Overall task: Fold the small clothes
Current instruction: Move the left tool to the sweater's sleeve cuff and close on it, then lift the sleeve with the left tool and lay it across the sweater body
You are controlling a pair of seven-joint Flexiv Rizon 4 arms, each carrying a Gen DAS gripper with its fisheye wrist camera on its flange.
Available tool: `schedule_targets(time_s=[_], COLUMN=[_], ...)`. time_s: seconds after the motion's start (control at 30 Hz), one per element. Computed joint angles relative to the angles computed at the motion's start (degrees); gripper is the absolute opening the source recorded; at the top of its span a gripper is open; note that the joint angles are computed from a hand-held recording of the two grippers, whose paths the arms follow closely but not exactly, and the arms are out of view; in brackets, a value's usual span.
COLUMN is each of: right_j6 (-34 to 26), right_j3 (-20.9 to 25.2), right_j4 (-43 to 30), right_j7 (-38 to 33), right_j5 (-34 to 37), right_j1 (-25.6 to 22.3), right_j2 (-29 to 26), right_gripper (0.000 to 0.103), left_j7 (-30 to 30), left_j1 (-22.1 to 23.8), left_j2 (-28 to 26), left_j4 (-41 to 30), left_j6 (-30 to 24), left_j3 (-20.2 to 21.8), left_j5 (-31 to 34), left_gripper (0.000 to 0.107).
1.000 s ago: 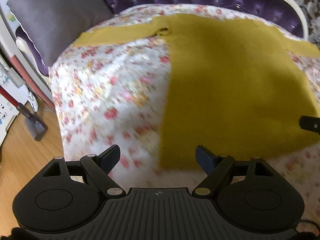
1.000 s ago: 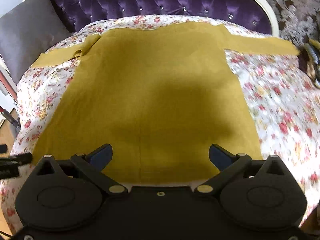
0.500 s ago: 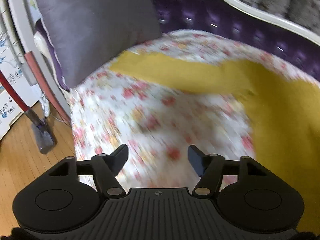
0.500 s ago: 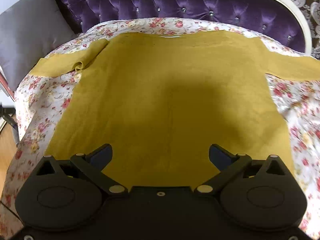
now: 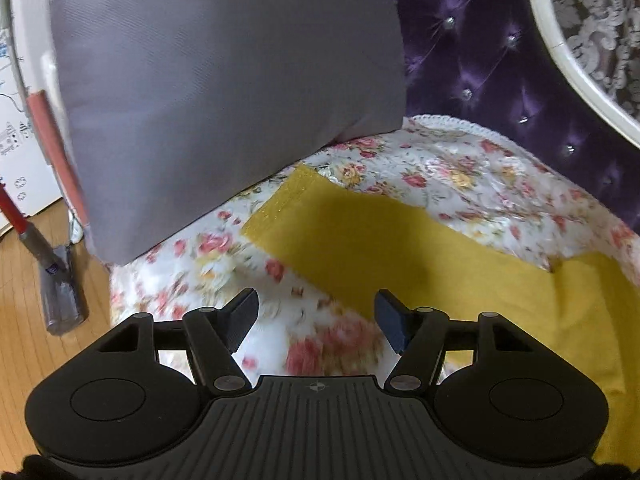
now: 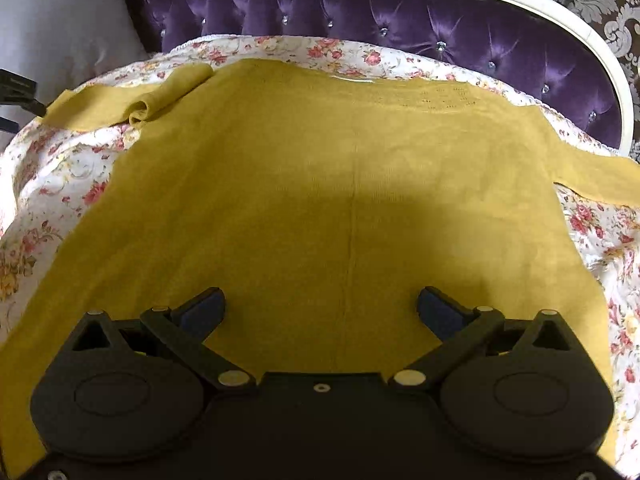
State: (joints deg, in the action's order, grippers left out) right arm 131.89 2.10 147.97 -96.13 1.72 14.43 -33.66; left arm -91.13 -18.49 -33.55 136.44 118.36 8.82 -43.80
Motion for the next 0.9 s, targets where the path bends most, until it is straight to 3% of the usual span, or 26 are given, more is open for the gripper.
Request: schedule_targets(time_s=[0.1,0.23,0.43,0.5,0.53,0.57,0.6,0.63,0.77,0.83,0.9], right_j6=[1.5,1.7,2.8,3.4,3.9,4.1,4.5,4.8,5.8,6.2,6.4], right_j3=[0.4,0.6,1.4,1.7,1.9,2.1,2.2,2.4,2.9,3.5,4.1], right_j4=[-0.1,-0.2,0.0,0.1,0.1,0.1,0.1,0.0,0.1,0.4,0.8], right_j7=[0.2,0.7,1.3,1.8,2.1,2.6,3.0,3.4,4.4,5.3,6.8], right_j5=[0.2,0.0,-2.5,-3.0,-3.1,-3.3,-3.6,-4.1,-7.1,-9.6,-12.5], right_j1=[-0.2,-0.4,-2.5,-3.1,-3.4,-3.7,-4.0,-4.4,-6.7,-8.8,-11.4], right_j2=[-0.7,-0.9,-1.3,-1.5,-1.7,-1.8,-2.0,-2.2,-2.5,-2.4,-2.1], right_gripper=[0.103,0.103,0.103,0.103,0.103,0.103,0.103,0.103,0.103,0.102,0.102], left_j7=[1.3,-0.2,-4.3,-6.5,-5.4,-5.4,-8.4,-9.1,-3.3,-1.5,1.8], left_j1=[-0.7,0.2,8.5,11.1,10.9,12.4,13.0,12.0,0.3,-2.6,-8.5], left_j2=[-2.1,-3.6,-3.6,-3.5,-3.8,-3.6,-3.4,-3.5,-2.7,-0.7,0.8], left_j4=[-3.0,-4.0,-5.1,-5.4,-6.0,-6.0,-6.4,-7.0,-8.6,-8.9,-10.1], left_j6=[-3.9,-2.4,-1.2,-0.8,-0.9,-1.0,-2.1,-2.6,-4.4,-5.1,-6.4], left_j3=[1.3,1.8,-2.4,-3.5,-3.7,-4.7,-3.9,-2.9,4.5,5.4,8.3], left_j5=[-2.8,-1.4,7.1,10.1,8.8,9.8,13.7,13.8,4.8,2.8,-1.5], left_gripper=[0.063,0.063,0.061,0.04,0.015,0.006,0.006,0.005,0.005,0.005,0.005])
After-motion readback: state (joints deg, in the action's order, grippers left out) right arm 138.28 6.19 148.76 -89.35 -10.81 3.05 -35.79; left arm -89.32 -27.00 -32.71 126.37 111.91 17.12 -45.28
